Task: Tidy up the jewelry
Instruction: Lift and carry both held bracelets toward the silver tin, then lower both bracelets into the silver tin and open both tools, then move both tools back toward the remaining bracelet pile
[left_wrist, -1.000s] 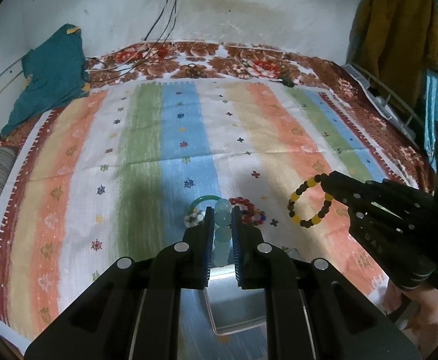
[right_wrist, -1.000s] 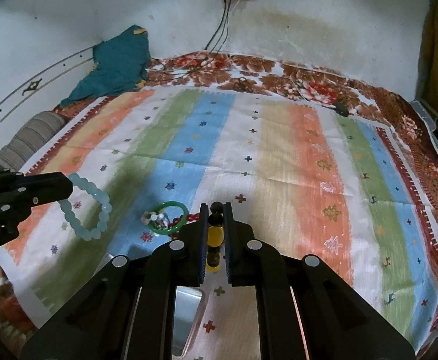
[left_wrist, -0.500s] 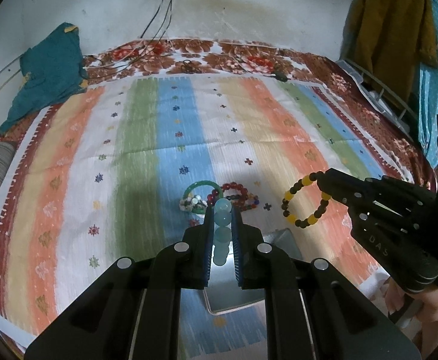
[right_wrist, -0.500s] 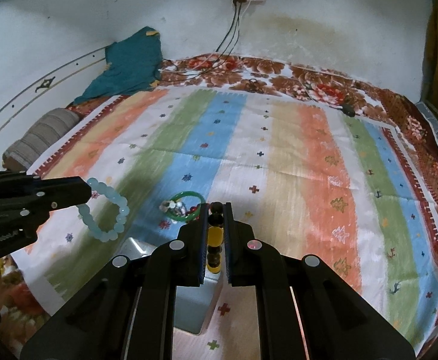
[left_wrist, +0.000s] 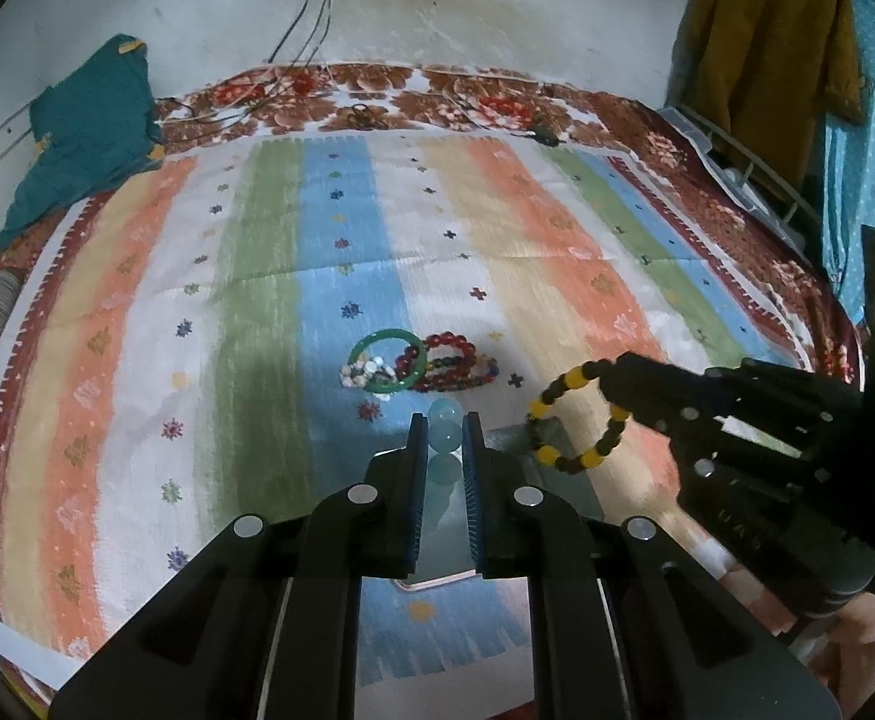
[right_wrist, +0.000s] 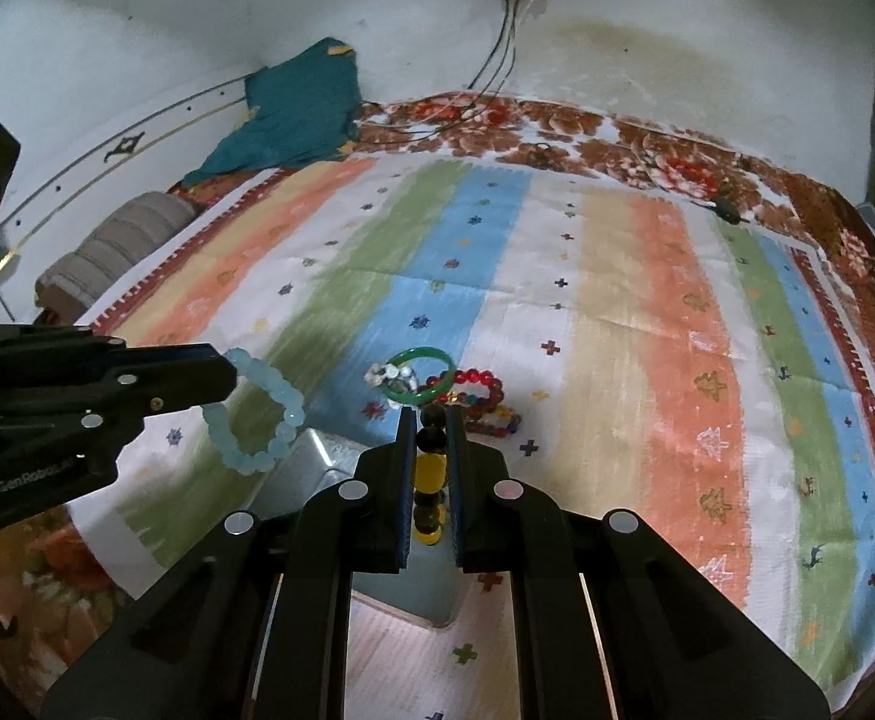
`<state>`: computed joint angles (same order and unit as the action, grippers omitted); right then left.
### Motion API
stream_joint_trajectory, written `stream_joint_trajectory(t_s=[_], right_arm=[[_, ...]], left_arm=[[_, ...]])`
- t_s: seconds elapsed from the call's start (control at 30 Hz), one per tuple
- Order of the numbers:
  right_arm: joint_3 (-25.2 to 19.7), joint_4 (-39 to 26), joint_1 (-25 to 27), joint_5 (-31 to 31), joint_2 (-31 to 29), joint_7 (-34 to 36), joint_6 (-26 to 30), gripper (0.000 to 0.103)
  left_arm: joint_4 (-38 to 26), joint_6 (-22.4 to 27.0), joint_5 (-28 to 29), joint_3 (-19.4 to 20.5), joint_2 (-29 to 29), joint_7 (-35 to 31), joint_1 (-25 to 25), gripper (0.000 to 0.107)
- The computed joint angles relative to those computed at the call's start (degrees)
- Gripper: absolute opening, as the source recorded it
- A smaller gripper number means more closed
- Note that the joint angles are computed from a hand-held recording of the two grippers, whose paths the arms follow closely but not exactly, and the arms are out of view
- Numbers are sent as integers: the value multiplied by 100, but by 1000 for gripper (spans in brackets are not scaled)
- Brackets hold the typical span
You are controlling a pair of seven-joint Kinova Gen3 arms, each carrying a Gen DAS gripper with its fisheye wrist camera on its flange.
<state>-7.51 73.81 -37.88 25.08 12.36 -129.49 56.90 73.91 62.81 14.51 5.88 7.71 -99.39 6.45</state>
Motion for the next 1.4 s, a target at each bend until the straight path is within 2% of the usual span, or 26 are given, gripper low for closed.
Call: stream_joint_trajectory(t_s=[0.1, 0.17, 0.23, 0.27, 0.47, 0.83, 0.97, 1.03, 1.4], right_arm=[[21, -61, 25, -47, 31, -29, 140, 11], [47, -88, 27, -37, 40, -89, 225, 14], [69, -99, 25, -6, 47, -168, 288, 34], [72, -71, 41, -6, 38, -189, 271, 36], [83, -139, 115, -69, 83, -188, 379, 37], [122, -145, 388, -447, 97, -141, 319, 53], [121, -150, 475, -599, 91, -71, 287, 55], [118, -177, 492, -629, 107, -22, 296, 59], [175, -356, 550, -750, 232, 148, 441, 65]], left_arm=[[-16, -9, -126, -32, 17, 187, 27, 12], [-39, -21, -173, -57, 29, 289, 11, 19], [-48, -16, -192, -71, 38, 366, -13, 25], [-59, -5, -205, -75, 47, 397, -23, 26], [-111, 34, -226, -83, 87, 528, -75, 32], [-218, 119, -415, -85, 209, 706, -58, 44], [-269, 166, -444, -88, 269, 743, -57, 45], [-277, 156, -450, -90, 284, 753, -62, 48], [-456, 249, -548, -99, 423, 805, -52, 62]])
